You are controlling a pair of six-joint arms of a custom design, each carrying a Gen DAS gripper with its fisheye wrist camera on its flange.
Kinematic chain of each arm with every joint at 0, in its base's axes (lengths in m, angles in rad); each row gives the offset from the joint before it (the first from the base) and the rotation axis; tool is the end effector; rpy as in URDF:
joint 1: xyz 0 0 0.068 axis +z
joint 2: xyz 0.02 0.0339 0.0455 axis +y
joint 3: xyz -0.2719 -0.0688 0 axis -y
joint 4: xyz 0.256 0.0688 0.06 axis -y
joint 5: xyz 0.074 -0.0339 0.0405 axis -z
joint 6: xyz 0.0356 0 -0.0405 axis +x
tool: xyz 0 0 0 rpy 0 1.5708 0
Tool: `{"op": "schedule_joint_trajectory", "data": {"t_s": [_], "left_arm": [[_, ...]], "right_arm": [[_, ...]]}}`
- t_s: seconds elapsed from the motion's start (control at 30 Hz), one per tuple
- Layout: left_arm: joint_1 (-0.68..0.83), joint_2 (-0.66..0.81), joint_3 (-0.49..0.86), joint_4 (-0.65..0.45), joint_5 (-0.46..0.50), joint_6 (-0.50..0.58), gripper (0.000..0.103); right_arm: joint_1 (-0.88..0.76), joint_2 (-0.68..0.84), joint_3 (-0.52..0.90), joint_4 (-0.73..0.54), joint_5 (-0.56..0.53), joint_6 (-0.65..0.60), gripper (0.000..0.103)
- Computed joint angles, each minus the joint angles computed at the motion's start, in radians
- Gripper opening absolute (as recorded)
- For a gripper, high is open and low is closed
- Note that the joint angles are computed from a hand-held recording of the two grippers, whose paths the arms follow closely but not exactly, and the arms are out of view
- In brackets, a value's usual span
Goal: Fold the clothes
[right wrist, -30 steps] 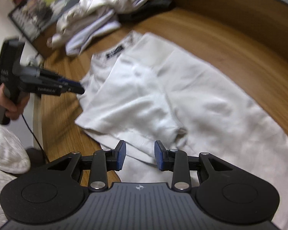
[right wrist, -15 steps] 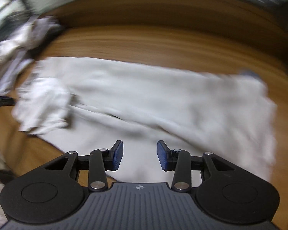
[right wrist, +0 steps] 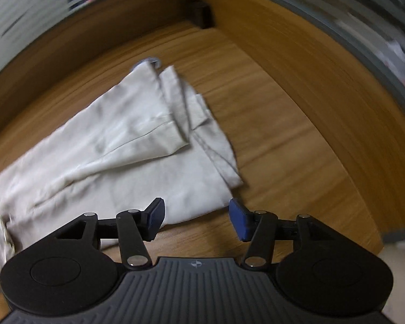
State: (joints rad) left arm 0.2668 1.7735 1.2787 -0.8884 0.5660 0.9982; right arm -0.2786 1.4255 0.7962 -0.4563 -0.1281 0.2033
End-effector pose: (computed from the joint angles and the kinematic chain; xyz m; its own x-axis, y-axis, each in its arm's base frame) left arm 0.3407 0.0733 0.2089 -0.6194 0.5661 -0.5439 0.7282 0.6731 -0.1287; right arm 0.2646 -0.0709 0.1837 -0.7895 0.4341 -0.4340 0.3827 0.9009 0.2048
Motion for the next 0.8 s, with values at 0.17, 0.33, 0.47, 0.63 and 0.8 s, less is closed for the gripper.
{"op": "schedule_joint_trajectory", "data": {"t_s": [0.17, 0.33, 0.47, 0.63, 0.8], "left_arm": [[-0.204, 0.145, 0.193, 0.005, -0.047, -0.102, 0.074], [-0.391, 0.320, 0.442, -0.085, -0.137, -0.027, 0.080], [-0.526, 0.486, 0.705, -0.248, -0.222, 0.155, 0.080], [-0.646, 0.612, 0.887, -0.325, -0.283, 0.339, 0.081], [-0.735, 0.762, 1.088, -0.434, -0.355, 0.363, 0.081]], "right_arm": [[0.005, 0.038, -0.050, 0.106, 0.022, 0.078, 0.061], [0.016, 0.090, -0.074, 0.208, 0.062, 0.083, 0.063], [0.007, 0.133, -0.037, 0.203, 0.052, 0.010, 0.066], [-0.009, 0.199, 0.051, 0.130, 0.035, -0.156, 0.072], [-0.030, 0.262, 0.123, 0.093, 0.009, -0.271, 0.076]]}}
